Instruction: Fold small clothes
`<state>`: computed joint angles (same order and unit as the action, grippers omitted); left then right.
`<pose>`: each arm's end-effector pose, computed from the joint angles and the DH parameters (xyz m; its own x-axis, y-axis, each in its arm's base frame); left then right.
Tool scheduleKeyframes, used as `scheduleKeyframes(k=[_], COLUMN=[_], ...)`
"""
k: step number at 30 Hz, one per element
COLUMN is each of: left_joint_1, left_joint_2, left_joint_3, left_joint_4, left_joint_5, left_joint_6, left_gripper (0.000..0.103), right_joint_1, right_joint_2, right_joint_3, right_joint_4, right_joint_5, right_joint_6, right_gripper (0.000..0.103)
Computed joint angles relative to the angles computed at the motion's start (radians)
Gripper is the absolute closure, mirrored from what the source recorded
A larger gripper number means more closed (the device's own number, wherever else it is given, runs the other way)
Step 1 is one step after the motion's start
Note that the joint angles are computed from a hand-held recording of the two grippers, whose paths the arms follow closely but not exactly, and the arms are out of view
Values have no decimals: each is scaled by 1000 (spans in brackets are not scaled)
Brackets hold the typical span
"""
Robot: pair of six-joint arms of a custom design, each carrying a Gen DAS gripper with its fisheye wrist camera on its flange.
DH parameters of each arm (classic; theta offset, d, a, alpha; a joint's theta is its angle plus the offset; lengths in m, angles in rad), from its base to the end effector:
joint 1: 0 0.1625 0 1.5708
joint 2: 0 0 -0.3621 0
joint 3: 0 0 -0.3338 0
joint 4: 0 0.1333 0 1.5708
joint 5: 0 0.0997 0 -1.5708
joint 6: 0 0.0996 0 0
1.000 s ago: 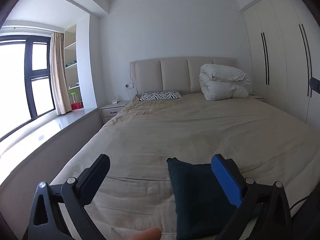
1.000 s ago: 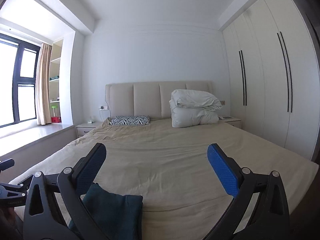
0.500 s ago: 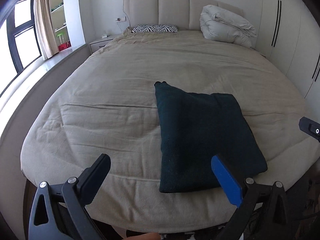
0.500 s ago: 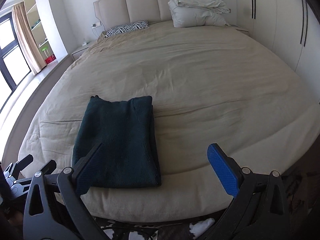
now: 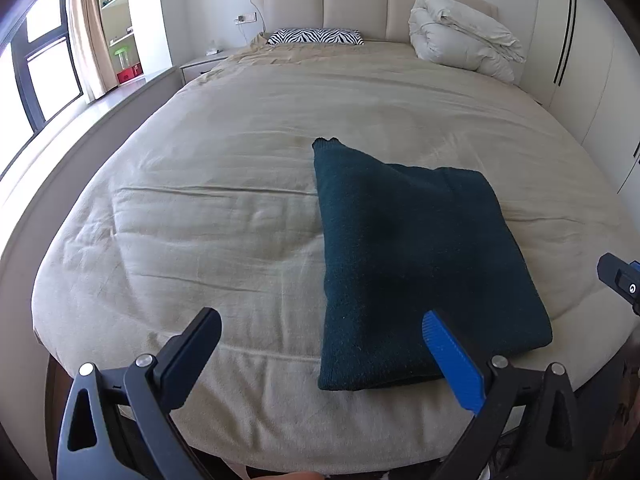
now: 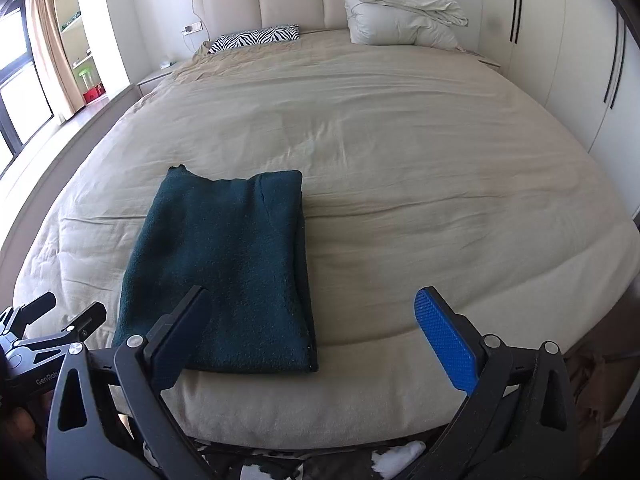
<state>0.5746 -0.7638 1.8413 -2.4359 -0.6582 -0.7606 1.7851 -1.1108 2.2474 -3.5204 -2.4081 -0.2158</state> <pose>-0.3080 -0.4521 0.0384 -0.7051 0.0714 -0.7055 0.4617 0.8013 -0.3804 0.1469 -0.3960 0.2107 -0.7198 0.2321 0.6543 -0.3074 0.7384 -0.6002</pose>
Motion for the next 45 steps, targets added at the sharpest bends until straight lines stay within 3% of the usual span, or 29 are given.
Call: scheduleKeyframes(k=[45], left_joint_1=[8], left_joint_2=[7], left_joint_3=[6], left_joint_4=[-8], left_joint_5=[-2], left_joint_6=[-3], left_gripper=[0], right_joint_1=[8], right_joint_2=[48], right_joint_3=[-35], right_joint_4=[48], right_joint_5=[-1], right_joint_6=[17], right_gripper=[0])
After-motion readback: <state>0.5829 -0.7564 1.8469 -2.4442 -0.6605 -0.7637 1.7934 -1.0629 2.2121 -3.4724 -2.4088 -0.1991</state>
